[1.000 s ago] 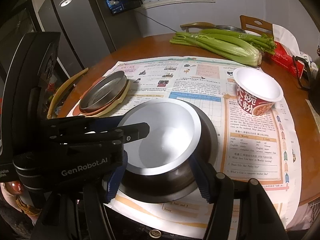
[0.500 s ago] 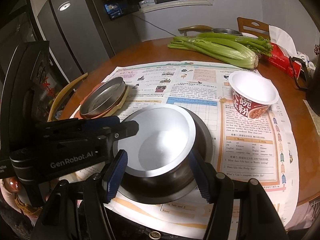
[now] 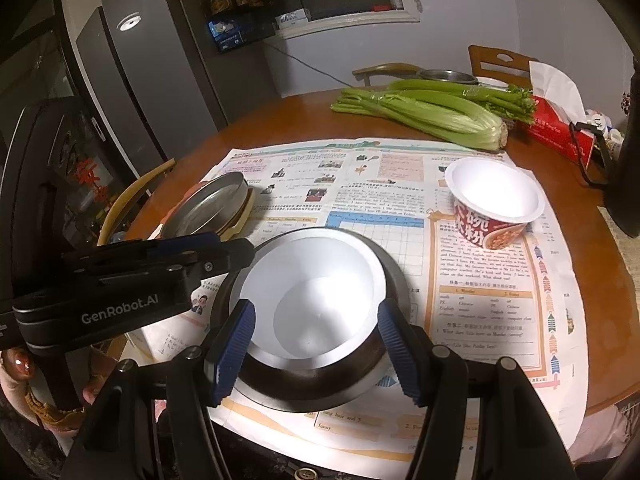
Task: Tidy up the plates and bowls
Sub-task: 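Lower the held silver bowl into the dark steel bowl with the left gripper, then open the left gripper and move it toward the red paper bowl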
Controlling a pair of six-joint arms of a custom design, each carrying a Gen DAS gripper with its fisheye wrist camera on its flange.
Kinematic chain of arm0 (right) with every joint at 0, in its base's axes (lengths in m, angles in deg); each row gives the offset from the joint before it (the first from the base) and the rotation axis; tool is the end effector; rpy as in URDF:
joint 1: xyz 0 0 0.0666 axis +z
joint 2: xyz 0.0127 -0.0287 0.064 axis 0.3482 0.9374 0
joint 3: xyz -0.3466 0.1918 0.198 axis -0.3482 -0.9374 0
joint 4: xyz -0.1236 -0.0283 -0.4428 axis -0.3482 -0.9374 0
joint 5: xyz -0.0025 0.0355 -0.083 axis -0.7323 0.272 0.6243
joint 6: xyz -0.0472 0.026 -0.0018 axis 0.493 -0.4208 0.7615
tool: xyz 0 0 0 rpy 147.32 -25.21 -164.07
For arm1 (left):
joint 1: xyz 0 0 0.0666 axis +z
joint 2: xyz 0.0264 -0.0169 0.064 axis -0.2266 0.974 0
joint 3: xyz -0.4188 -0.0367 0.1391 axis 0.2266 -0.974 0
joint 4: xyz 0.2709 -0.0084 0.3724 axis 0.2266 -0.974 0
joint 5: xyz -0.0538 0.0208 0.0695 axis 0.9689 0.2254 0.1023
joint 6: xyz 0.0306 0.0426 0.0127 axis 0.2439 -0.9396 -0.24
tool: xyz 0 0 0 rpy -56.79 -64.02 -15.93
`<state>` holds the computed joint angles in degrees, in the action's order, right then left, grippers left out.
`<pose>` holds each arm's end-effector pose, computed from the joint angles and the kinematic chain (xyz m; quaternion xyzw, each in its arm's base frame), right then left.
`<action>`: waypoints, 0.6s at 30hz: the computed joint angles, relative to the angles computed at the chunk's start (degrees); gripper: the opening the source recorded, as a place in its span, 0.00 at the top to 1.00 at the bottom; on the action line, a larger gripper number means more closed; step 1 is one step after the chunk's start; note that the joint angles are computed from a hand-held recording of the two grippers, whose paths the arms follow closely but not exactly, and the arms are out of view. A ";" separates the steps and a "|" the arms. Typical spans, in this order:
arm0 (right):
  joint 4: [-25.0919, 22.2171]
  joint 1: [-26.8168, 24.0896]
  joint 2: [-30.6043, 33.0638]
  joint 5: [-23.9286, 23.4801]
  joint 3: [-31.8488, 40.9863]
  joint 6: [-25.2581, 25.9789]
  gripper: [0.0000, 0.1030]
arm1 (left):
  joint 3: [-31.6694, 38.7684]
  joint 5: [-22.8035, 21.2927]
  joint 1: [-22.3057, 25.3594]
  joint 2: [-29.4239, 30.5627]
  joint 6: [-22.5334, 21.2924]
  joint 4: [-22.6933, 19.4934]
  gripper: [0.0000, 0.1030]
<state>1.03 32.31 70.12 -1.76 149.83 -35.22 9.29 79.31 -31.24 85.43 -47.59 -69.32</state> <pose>0.5503 0.1249 0.3023 -0.1266 0.9181 0.1608 0.3394 0.5908 -0.1962 0.3079 0.0423 0.9372 -0.1218 0.3242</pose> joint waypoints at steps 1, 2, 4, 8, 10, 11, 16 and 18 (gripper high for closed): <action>0.18 -0.06 -0.12 0.02 -0.10 -0.01 0.38 | -0.10 -0.02 -0.02 -0.15 -0.05 0.11 0.59; 0.42 -0.16 -0.23 0.03 -0.18 -0.17 0.38 | -0.12 -0.10 -0.07 -0.23 -0.10 0.16 0.58; 1.46 -0.37 -0.64 0.07 -0.53 -0.42 0.38 | -0.09 -0.35 -0.19 -0.41 -0.24 0.29 0.58; 3.79 -0.84 -1.86 0.81 -1.46 -0.73 0.38 | 0.18 -0.91 -0.51 -0.64 -0.58 0.57 0.56; 4.94 -1.21 -2.49 1.14 -1.86 -1.01 0.38 | 0.39 -0.99 -0.64 -0.67 -0.58 0.70 0.55; 5.26 -1.37 -2.62 1.14 -1.91 -1.13 0.38 | 0.56 -1.08 -0.72 -0.65 -0.61 0.62 0.54; 7.14 -2.76 -3.48 1.79 -2.27 -2.16 0.38 | 1.68 -1.25 -1.12 -0.32 -1.18 0.44 0.52; 7.38 -3.47 -3.56 1.64 -2.20 -2.73 0.38 | 2.56 -1.13 -1.31 0.09 -1.53 0.25 0.52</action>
<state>8.40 28.84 66.56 -0.12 147.63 -37.95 11.85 78.18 -32.55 85.53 -49.12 -69.07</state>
